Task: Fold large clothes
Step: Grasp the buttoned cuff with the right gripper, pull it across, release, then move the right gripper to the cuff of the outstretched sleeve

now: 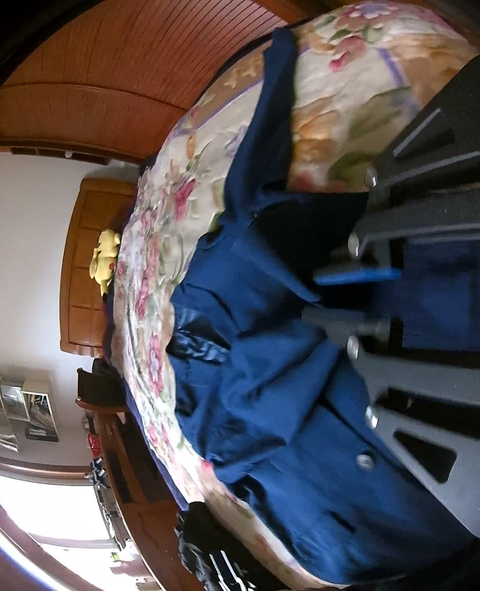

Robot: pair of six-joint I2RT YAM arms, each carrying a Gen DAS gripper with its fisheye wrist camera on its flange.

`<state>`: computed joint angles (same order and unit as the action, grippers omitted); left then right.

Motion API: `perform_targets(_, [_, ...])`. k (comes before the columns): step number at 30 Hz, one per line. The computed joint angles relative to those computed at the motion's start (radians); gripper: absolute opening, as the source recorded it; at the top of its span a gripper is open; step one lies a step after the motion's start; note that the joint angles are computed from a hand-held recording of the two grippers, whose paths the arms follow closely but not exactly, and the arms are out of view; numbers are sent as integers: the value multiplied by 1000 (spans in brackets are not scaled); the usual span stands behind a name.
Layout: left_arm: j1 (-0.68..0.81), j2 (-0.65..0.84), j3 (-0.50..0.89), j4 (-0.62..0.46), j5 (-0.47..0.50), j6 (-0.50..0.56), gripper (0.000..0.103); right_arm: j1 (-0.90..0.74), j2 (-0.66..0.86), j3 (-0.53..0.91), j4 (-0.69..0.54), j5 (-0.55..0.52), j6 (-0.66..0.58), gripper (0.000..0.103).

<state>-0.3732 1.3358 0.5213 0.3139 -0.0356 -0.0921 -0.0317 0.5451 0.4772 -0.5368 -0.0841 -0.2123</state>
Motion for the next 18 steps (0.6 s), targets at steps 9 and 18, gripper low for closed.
perform_targets(9, [-5,-15,-17,23,10,-20,77,-228,-132,50,-144,-171,-110,54])
perform_targets(18, [-52,-3,-25,52,-54,6,77,-145,92,2,100,-28,-76,54])
